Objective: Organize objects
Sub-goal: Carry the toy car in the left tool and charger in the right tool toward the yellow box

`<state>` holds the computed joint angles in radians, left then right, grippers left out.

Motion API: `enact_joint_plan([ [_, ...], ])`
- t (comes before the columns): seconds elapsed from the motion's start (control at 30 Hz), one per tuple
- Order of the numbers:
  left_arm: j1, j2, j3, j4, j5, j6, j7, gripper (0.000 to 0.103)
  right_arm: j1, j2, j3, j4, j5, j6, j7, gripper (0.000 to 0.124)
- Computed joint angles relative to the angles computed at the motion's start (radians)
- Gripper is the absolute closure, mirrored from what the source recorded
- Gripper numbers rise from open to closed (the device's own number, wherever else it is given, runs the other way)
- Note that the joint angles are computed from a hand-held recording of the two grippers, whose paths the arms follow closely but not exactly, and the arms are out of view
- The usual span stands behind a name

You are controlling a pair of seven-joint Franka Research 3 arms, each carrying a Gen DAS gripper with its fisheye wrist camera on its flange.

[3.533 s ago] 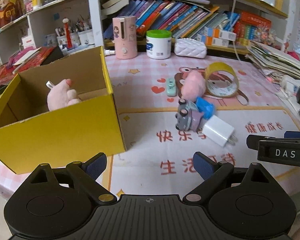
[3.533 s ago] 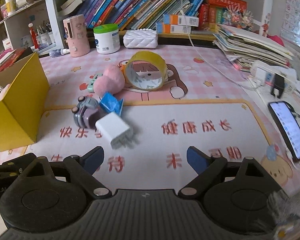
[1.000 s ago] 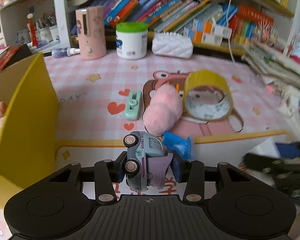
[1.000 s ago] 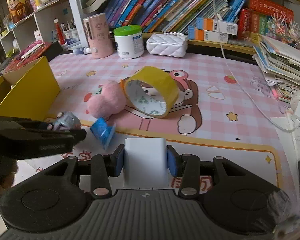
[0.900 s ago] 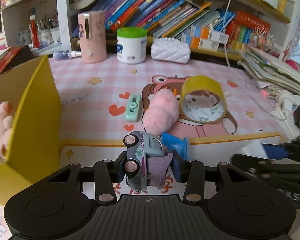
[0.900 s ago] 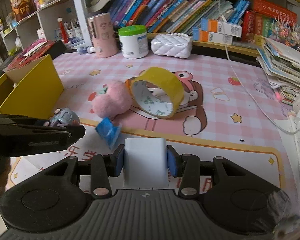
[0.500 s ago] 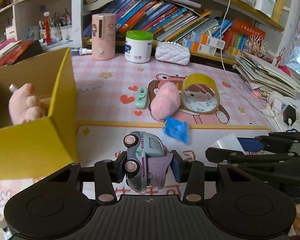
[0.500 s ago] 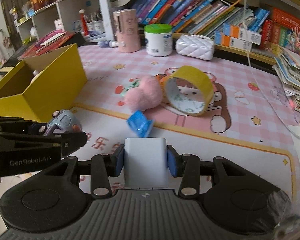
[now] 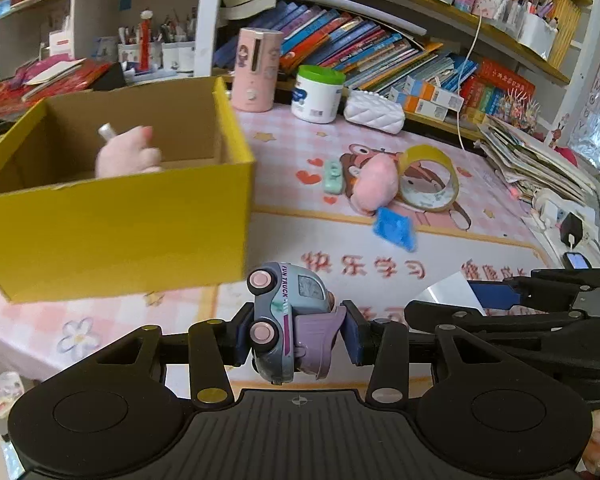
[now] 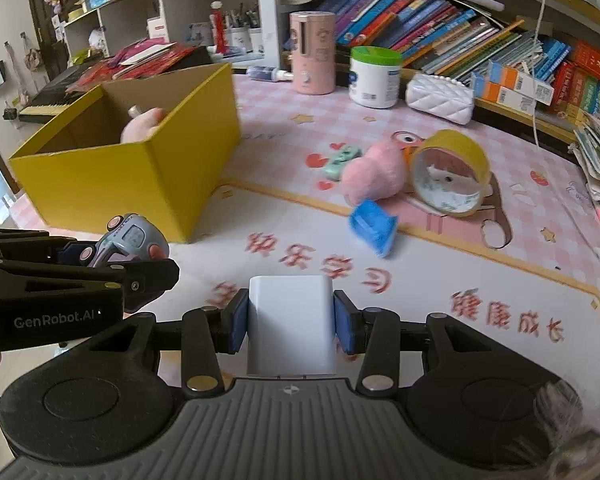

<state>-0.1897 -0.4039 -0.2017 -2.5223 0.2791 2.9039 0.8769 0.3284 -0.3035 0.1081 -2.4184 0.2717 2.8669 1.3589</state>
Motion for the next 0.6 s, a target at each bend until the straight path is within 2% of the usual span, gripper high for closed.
enact_joint_plan([
  [0.2, -0.055, -0.158, 0.080, -0.138, -0.073, -0.038, 0.072, 0.060, -0.005, -0.046, 0.088, -0.038, -0.072, -0.019, 0.139, 0.083],
  [0.33, -0.053, -0.272, 0.108, -0.218, -0.105, -0.082, 0.100, 0.060, 0.038, -0.064, 0.116, -0.055, -0.093, -0.034, 0.188, 0.083],
  [0.6, -0.018, -0.472, 0.128, -0.330, -0.120, -0.164, 0.141, 0.060, 0.097, -0.072, 0.168, -0.067, -0.134, -0.015, 0.289, 0.083],
])
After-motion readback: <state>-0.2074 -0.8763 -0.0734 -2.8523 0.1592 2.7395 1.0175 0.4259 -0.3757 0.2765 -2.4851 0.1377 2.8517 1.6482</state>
